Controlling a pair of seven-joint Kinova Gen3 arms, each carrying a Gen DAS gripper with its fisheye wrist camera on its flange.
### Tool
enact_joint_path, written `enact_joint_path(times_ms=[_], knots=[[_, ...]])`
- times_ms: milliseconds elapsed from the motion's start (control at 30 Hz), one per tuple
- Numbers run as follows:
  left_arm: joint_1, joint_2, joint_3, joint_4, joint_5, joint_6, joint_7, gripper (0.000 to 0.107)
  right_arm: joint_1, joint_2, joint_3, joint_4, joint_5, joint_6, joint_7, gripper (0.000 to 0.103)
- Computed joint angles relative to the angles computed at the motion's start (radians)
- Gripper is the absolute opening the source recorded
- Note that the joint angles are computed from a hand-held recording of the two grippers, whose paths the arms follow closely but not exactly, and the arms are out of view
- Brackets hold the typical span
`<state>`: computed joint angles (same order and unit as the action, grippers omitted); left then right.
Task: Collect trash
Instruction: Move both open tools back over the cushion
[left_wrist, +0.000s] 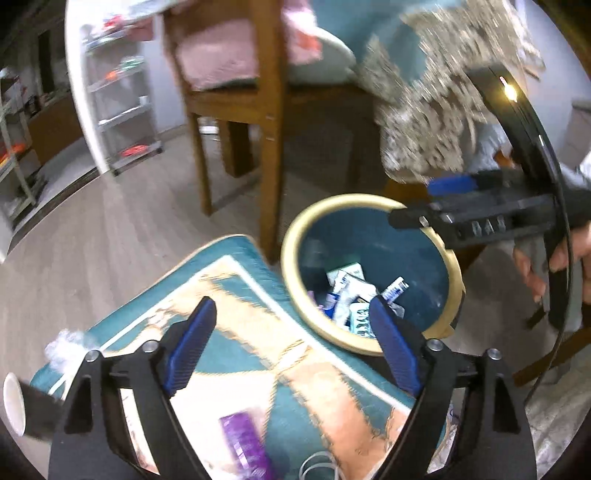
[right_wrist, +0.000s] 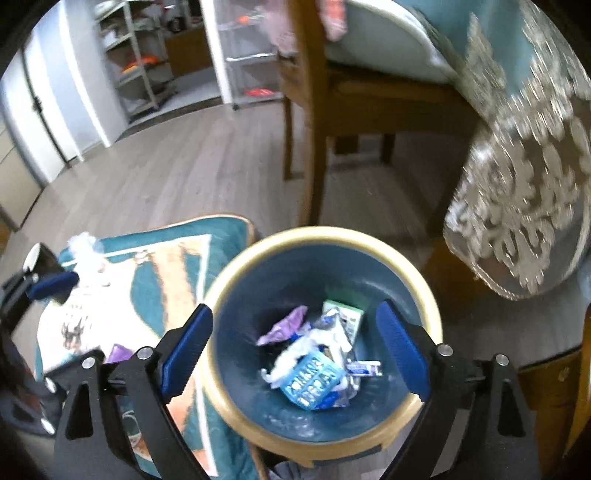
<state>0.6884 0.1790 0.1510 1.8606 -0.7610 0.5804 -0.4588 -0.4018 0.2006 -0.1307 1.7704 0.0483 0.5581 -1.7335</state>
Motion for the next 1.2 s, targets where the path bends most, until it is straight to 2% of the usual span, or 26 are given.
enact_joint_path(times_ms=[67, 167, 267, 500, 600, 933, 1100, 1167, 1200], knots=[[0.006, -0.065, -0.019, 0.046, -0.012, 0.000, 0.059, 0.088, -0.012, -0.013, -0.014, 0.007, -0.007, -0.006, 0.001, 0.092], [-0.023, -0.153, 0.019, 0.102, -0.064, 0.048, 0.139, 0.089, -0.017, -0.024, -0.042, 0.013, -0.056, -0.005, 0.029, 0.092], [-0.052, -0.229, 0.058, 0.151, -0.088, 0.107, 0.191, 0.090, -0.054, -0.023, -0.053, 0.010, -0.057, 0.007, 0.017, 0.092], [-0.137, -0.371, 0.118, 0.236, -0.016, 0.216, 0.178, 0.090, -0.153, 0.006, -0.066, -0.012, -0.031, 0.043, -0.091, 0.093], [-0.173, -0.423, 0.131, 0.270, 0.024, 0.244, 0.155, 0.090, -0.217, 0.039, -0.063, -0.033, 0.010, 0.072, -0.175, 0.093], [-0.303, -0.457, 0.166, 0.342, 0.104, 0.254, 0.067, 0.090, -0.420, 0.152, -0.029, -0.069, 0.178, 0.111, -0.426, 0.093], [-0.361, -0.481, 0.159, 0.370, 0.156, 0.221, 0.005, 0.090, -0.421, 0.199, -0.046, -0.087, 0.167, 0.097, -0.429, 0.092], [-0.384, -0.487, 0.169, 0.376, 0.168, 0.210, -0.012, 0.090, -0.423, 0.226, -0.046, -0.104, 0.155, 0.105, -0.426, 0.089], [-0.396, -0.488, 0.174, 0.377, 0.176, 0.203, -0.020, 0.090, -0.421, 0.236, -0.047, -0.111, 0.145, 0.108, -0.424, 0.083]])
